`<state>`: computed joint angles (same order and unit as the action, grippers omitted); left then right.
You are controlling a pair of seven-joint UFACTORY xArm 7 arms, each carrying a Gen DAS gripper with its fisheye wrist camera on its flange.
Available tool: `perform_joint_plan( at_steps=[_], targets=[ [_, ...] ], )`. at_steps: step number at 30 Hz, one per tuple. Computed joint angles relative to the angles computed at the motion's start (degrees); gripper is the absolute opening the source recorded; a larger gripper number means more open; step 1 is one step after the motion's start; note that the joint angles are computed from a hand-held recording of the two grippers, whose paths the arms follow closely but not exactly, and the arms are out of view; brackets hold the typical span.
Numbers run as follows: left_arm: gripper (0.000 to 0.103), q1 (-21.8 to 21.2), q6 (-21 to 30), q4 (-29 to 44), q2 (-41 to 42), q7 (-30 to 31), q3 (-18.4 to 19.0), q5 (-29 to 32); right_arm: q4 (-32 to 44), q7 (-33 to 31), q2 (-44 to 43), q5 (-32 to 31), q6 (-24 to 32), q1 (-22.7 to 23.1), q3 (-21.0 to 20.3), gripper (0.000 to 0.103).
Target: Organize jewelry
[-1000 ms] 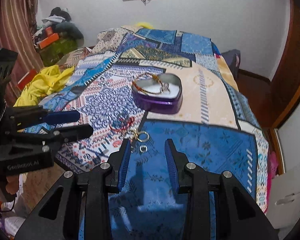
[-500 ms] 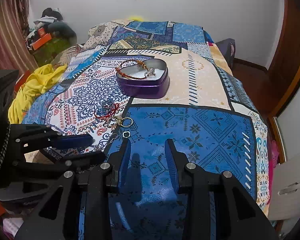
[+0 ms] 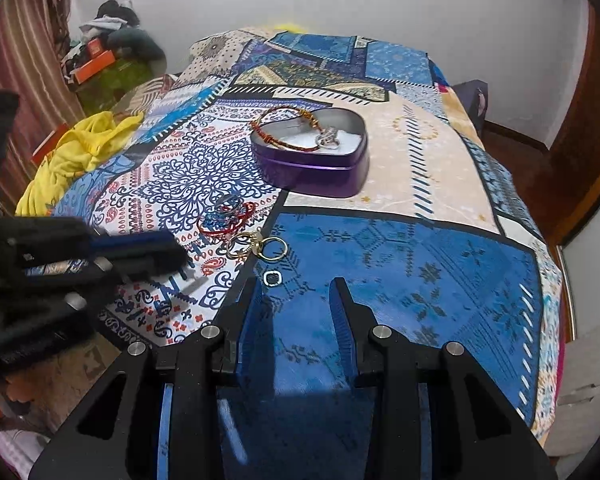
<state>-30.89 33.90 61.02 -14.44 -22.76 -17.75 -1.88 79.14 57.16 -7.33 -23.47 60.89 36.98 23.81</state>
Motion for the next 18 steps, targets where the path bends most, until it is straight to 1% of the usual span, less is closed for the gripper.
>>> perform_joint_plan(
  at_steps=[4, 5, 6, 9, 18],
  targets=[
    [0.012, 1.02, -0.63, -0.23, -1.39, -0.5, 0.3, 1.17, 0.82, -0.86, 1.29, -1.09, -0.12, 0.37, 0.06, 0.032],
    [0.012, 1.34, -0.74, -0.21, -1.57, -0.75, 0.26, 1.58, 1.17, -1.15, 1.81, -1.67, 0.18, 0.59, 0.17, 0.029],
    [0.012, 1.49, -0.79, -0.28, -1.82, -0.93, 0.21, 1.74, 1.51, -1.5, 2.23, -1.88, 0.47, 0.82, 0.12, 0.021],
    [0.012, 1.88, -1.15, -0.29, -1.96, -1.32, 0.25, 1.94, 1.95, -2.19, 2.84, -2.2, 0.8, 1.56, -0.21, 0.009],
    [0.012, 2.62, -2.18, 0.29, -2.02, -2.06, 0.04, 3.0, 2.25, -0.18, 1.97, -3.64, 0.84, 1.92, -0.61, 0.009]
  ],
)
